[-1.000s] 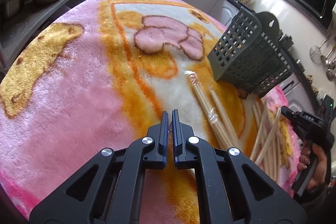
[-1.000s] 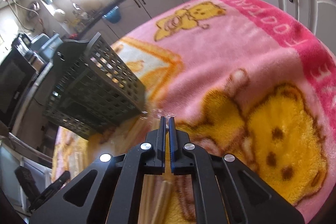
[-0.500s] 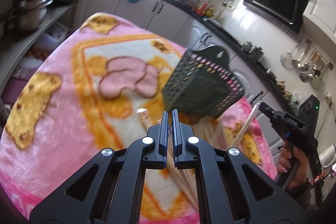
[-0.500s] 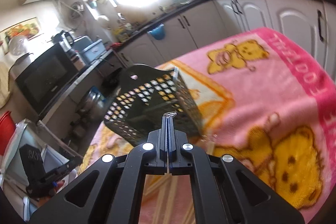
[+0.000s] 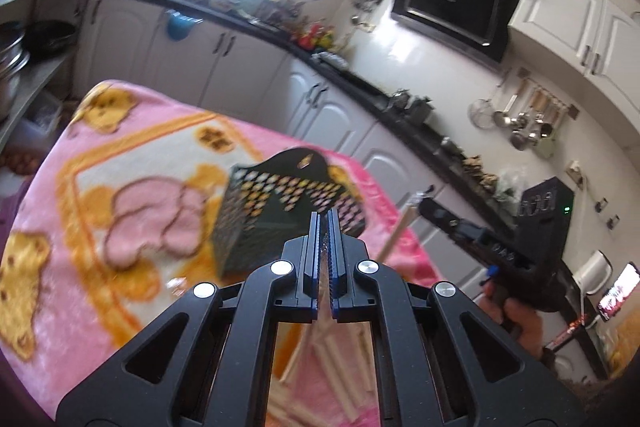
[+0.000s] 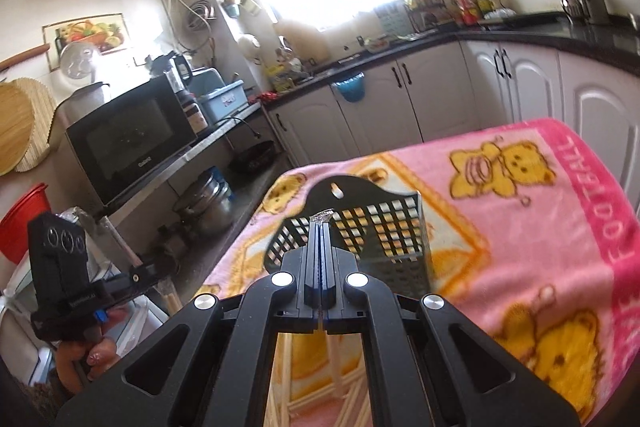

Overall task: Organize utensils
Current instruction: 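Lift the held chopsticks with both grippers and carry them over the green caddy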

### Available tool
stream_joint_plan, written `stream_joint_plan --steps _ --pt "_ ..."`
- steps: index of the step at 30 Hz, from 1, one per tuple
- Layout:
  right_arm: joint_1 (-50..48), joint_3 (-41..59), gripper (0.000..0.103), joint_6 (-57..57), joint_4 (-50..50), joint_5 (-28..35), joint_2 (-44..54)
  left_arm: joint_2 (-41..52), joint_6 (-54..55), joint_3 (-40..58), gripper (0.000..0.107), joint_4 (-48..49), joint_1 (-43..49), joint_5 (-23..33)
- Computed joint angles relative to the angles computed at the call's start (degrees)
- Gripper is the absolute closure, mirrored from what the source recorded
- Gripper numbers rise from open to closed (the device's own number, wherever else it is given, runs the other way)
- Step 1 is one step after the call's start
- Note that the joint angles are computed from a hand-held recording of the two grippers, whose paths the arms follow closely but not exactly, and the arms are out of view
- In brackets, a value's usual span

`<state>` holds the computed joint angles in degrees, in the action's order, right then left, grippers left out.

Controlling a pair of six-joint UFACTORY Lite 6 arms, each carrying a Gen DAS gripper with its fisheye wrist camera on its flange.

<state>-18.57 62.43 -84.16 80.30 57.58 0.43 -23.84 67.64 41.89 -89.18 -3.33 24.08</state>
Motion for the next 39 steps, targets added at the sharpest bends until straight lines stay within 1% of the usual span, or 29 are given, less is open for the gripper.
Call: stream_joint_plan --steps 8,12,16,21,23,26,28,31,35,39 --pt "0.97 8.01 0.102 2.40 0.59 1.08 1.00 5.47 -2.42 12.14 0.106 2.27 -0.98 2.38" --pt "1.14 13.29 0.102 4.05 1.57 1.90 2.60 8.82 -5.22 20.27 0.106 4.74 -1.39 2.22" --pt "1.59 19.02 0.102 5.64 2.57 2.21 5.06 13.14 -8.67 28.62 0.106 7.97 -3.46 0.01" --pt "2.01 26.55 0.102 8.70 3.00 2.56 9.21 19.67 -13.18 38.07 0.106 11.01 -5.01 -1.28" --pt "2.55 29.83 0.102 9.95 2.40 1.91 11.33 22.27 -15.82 42.30 0.106 13.60 -5.45 -2.38" --pt "3.30 34.72 0.102 11.72 1.78 0.77 15.10 25.48 -21.48 47.24 0.106 20.28 -6.48 -5.15" --pt "3.92 37.03 0.102 12.53 1.54 -0.39 17.02 27.27 -25.66 49.36 0.106 25.22 -6.85 -6.56" --pt "4.63 39.06 0.102 12.47 1.84 -1.27 19.77 30.09 -28.19 51.12 0.106 28.50 -6.32 -7.23" --pt "5.65 38.88 0.102 11.12 2.18 -2.74 21.18 32.87 -26.04 50.69 0.106 26.47 -5.38 -8.15" --pt "6.38 37.33 0.102 9.48 2.10 -4.63 21.71 33.83 -19.76 48.34 0.106 21.47 -4.98 -9.46"
